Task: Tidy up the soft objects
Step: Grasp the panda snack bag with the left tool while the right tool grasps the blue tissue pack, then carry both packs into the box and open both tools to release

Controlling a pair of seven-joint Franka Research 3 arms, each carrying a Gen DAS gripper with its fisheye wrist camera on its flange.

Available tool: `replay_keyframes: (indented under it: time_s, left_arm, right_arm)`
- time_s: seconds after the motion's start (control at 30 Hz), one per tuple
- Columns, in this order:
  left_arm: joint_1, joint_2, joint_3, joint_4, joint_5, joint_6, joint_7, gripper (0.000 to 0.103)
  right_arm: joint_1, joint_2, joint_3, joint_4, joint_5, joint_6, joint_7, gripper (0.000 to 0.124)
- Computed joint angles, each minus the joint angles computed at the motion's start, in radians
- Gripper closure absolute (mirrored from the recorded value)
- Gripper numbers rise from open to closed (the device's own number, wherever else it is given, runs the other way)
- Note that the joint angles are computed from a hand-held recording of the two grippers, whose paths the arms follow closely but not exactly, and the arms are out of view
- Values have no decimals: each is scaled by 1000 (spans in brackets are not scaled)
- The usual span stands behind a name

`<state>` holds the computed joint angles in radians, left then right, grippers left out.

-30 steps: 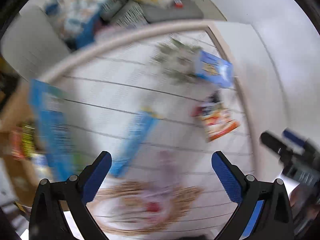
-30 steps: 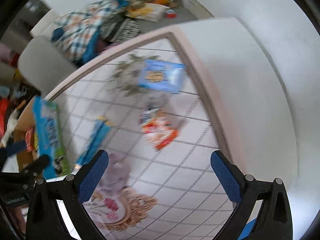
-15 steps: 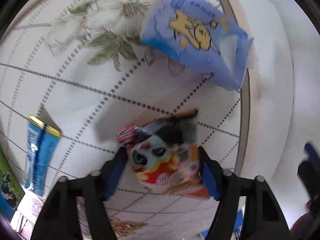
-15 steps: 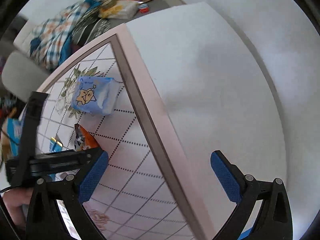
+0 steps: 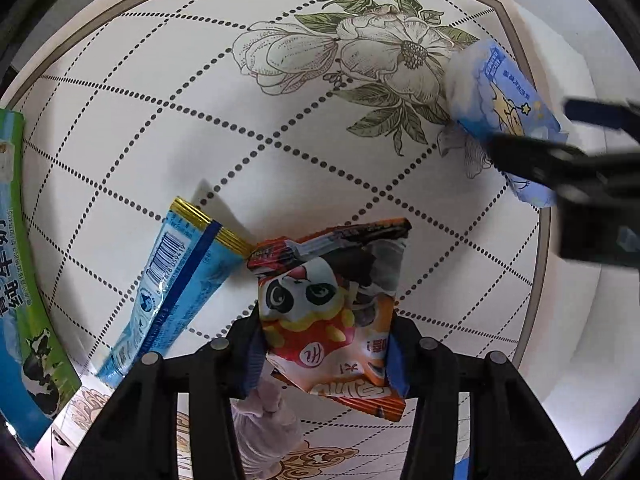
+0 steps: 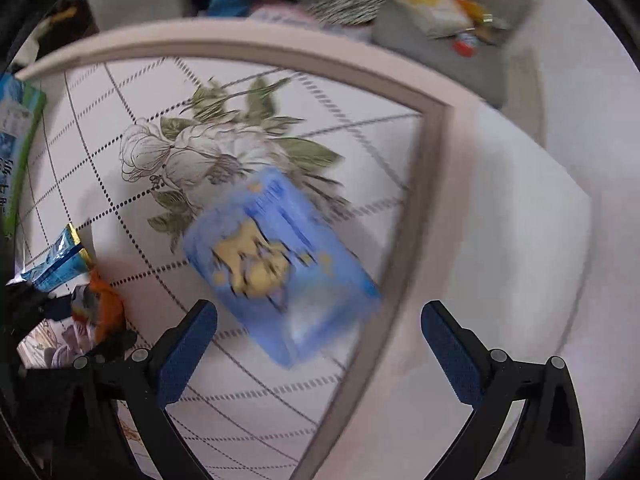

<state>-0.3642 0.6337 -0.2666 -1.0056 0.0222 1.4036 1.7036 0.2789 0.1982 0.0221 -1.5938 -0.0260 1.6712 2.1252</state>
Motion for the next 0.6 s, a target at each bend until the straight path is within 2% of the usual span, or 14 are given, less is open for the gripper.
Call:
replay_keyframes:
  time_s: [0.1, 0.13, 0.27, 0.37, 0.43, 0.47, 0.5, 0.6]
  left_arm:
    - [2, 28, 0, 51, -9, -30, -4, 57]
    - [4, 56, 4, 105, -9, -54, 2, 58]
    - [18, 78, 13, 150, -9, -77, 30, 58]
    - [15, 89, 19, 183, 1, -90, 44, 58]
    - [15, 87, 21, 191, 5, -91, 54, 58]
    - [19, 77, 20, 180, 3, -82, 61, 58]
    - [24, 64, 20, 167, 1, -78, 66, 58]
    - [29, 47, 18, 162, -7, -74, 68, 59]
  right_arm:
    - [-11, 79, 0, 80, 33, -34, -64, 21]
    - [-17, 106, -2, 108, 54, -56, -79, 21]
    - [-22, 154, -14, 146, 92, -101, -77, 21]
    - [-30, 115, -20, 84, 130, -59, -45, 24]
    - [-31, 90, -25, 62, 133, -48, -6, 33]
    - [-31, 74, -25, 45, 130, -38, 9, 45]
    - [-30, 59, -24, 35, 126, -34, 25, 63]
    - [-34, 30, -25, 21, 142, -68, 115, 75]
